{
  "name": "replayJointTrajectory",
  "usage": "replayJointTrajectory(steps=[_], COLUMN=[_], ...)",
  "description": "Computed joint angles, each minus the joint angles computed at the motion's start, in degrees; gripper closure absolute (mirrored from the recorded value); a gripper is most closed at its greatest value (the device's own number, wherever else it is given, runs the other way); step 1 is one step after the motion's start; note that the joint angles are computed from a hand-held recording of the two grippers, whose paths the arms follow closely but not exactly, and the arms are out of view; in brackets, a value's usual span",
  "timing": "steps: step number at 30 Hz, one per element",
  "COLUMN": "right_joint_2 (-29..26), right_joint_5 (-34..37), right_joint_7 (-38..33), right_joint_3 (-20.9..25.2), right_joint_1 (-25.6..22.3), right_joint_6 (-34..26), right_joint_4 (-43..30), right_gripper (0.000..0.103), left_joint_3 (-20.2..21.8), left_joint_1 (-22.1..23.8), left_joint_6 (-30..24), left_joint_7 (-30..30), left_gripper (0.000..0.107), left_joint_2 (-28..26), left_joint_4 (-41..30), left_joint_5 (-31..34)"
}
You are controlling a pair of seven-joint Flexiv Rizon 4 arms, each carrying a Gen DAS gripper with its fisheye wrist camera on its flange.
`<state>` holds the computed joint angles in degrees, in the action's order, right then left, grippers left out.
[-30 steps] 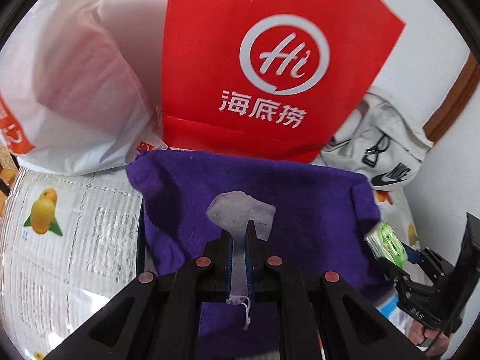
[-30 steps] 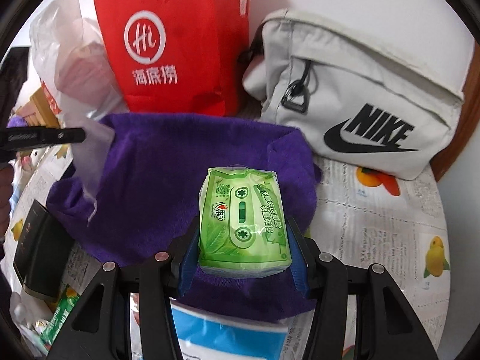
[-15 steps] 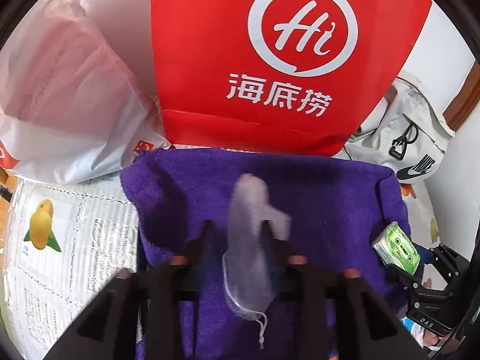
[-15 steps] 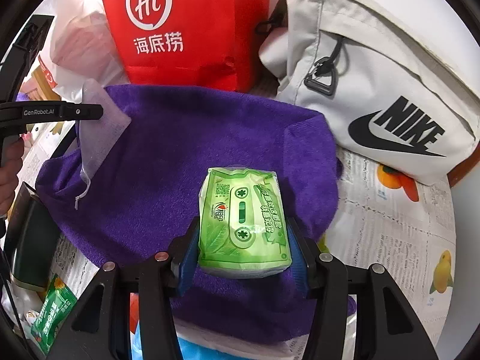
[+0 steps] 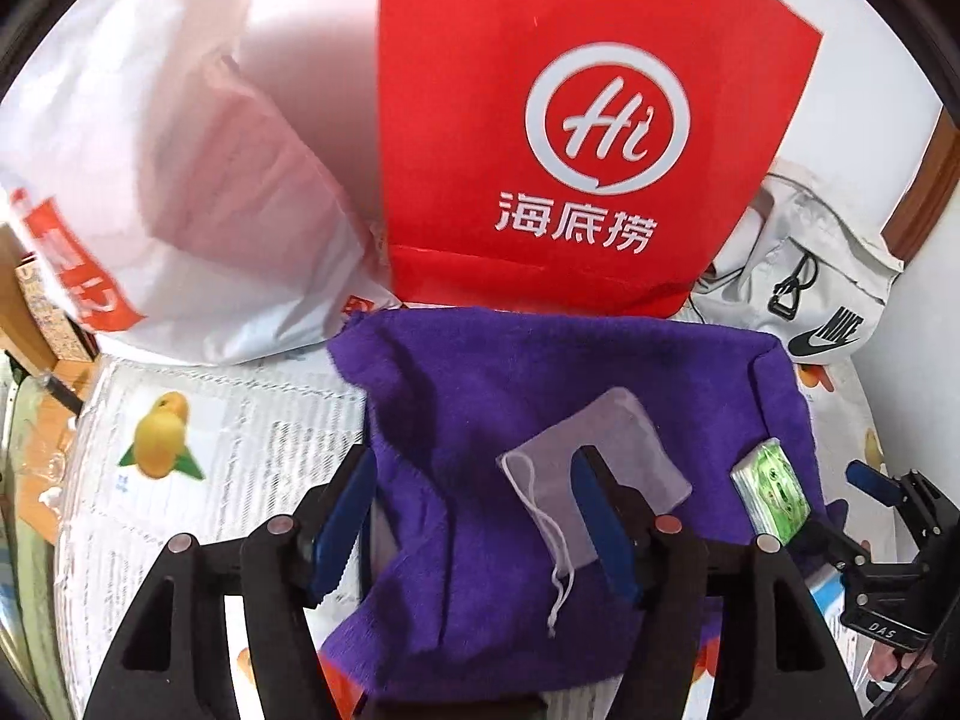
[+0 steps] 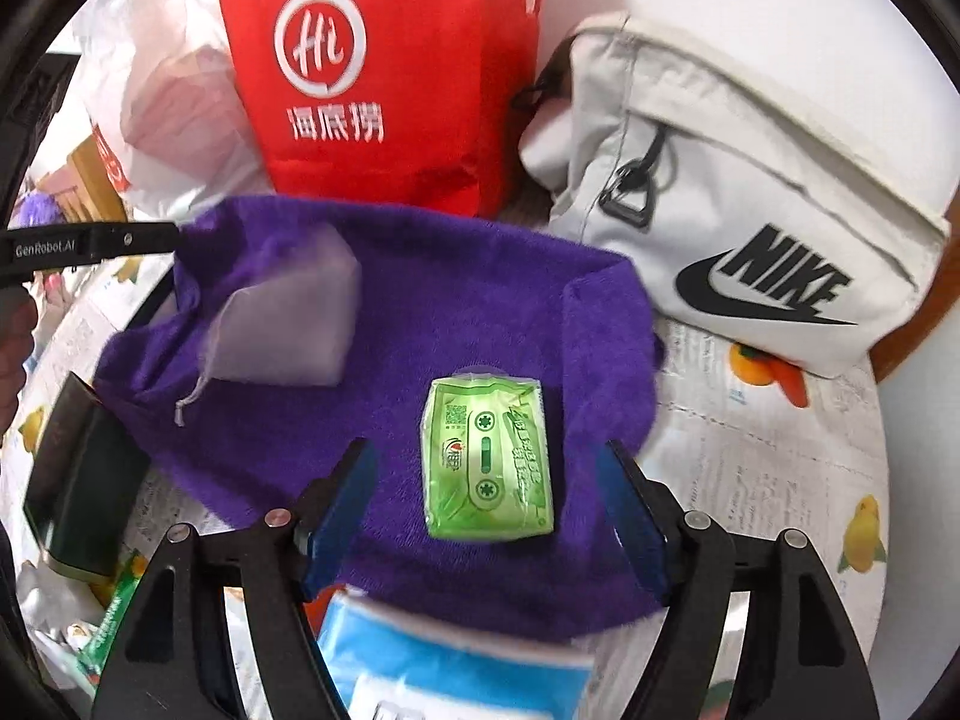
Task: Organize soft objects
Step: 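Reach the right gripper to the green snack packet and grasp it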
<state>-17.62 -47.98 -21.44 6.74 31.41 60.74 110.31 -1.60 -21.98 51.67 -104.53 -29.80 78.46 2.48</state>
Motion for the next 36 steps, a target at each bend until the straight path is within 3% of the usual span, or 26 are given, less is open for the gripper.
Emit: replayJointTrajectory(steps=[10,21,25,29,36], right_joint_2=[8.88,14.33,13.79,10.48,2.63], right_joint_5=[-7.73,-9.4,-10.52,-10.77,-8.24], right_joint_7=[15.51,23.81,27.42,30.28,27.49], right_joint_3=[2.96,9.69,10.74,10.74,8.96], right_joint_1=[-0.18,1.91,3.63,6.21,12.03], right_joint_6=[0.31,-1.14,-0.6,-0.54,-5.51], right_joint_4=[7.37,13.44,13.95,11.98,4.43], right_gripper=[0.028,0.028,0.028,0.029,0.033], left_joint_3=[-0.97,-2.65,-3.24,-3.05,-2.53], left_joint_1=[1.08,2.74,3.17,3.95,6.46], left_joint_6=[8.34,11.6,13.43,14.23,16.5], left_joint_7=[-0.42,-0.37,1.0,-1.09,-3.28], left_gripper=[0.042,0.042,0.042,0.042,0.042], left_joint_2=[11.83,24.57,28.29,31.79,36.22], left_joint_4=[15.53,32.3,38.04,42.72,49.76], left_joint_5=[-0.81,-3.84,-6.21,-4.14,-1.0])
